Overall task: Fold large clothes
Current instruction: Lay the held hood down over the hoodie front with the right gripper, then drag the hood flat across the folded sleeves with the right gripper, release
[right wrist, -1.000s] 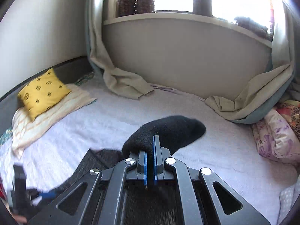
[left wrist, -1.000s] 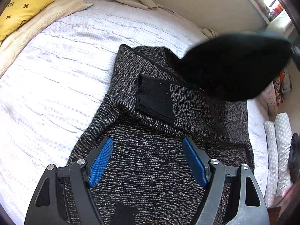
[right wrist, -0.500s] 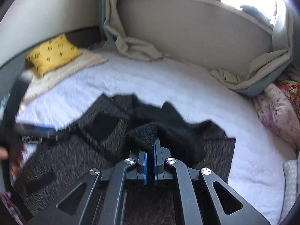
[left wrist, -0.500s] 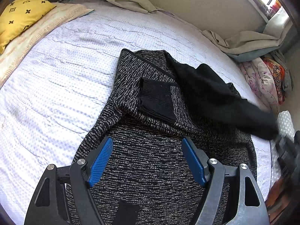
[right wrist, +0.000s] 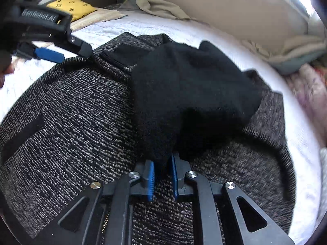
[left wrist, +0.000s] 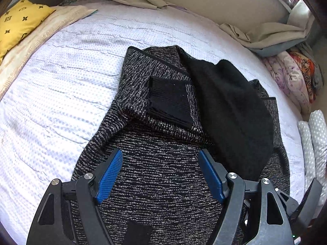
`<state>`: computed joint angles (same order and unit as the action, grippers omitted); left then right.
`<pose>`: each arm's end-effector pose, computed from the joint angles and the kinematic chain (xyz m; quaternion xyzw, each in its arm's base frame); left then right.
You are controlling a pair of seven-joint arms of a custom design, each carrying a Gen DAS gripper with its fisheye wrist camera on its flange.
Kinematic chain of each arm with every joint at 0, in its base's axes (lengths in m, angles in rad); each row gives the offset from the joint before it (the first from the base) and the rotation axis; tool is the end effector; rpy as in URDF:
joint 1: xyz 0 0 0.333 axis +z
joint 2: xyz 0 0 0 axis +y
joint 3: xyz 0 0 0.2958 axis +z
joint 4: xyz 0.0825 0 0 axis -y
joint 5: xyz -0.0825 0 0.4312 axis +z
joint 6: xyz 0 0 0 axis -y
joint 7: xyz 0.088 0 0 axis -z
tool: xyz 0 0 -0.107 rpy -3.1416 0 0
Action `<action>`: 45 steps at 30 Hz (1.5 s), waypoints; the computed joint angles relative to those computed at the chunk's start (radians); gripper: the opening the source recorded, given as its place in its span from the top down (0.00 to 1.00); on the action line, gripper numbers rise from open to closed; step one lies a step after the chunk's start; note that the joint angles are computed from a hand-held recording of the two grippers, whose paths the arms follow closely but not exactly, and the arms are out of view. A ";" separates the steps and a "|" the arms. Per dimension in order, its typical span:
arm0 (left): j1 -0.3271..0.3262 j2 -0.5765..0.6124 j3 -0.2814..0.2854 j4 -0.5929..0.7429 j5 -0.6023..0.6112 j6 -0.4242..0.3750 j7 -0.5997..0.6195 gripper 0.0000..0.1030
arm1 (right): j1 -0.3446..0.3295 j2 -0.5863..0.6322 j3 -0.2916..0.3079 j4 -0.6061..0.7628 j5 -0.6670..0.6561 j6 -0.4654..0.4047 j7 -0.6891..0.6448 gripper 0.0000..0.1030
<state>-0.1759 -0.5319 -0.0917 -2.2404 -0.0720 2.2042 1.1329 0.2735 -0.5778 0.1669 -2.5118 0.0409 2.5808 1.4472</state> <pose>0.4688 -0.1375 0.5988 -0.7504 0.6140 -0.2259 0.0941 0.4293 0.2057 0.5137 -0.8255 0.4676 -0.2101 0.2362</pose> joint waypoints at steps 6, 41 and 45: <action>-0.017 0.012 -0.016 0.006 0.013 0.028 0.022 0.23 | 0.061 -0.077 -0.103 -0.028 0.124 -0.098 -0.128 0.75; -0.041 0.299 -0.094 0.214 0.157 0.106 0.080 0.37 | -0.045 0.233 -0.230 0.320 0.603 -0.138 -0.292 0.84; -0.030 0.357 -0.103 0.252 0.178 0.068 0.055 0.35 | -0.068 0.302 -0.205 0.356 0.562 -0.149 -0.261 0.84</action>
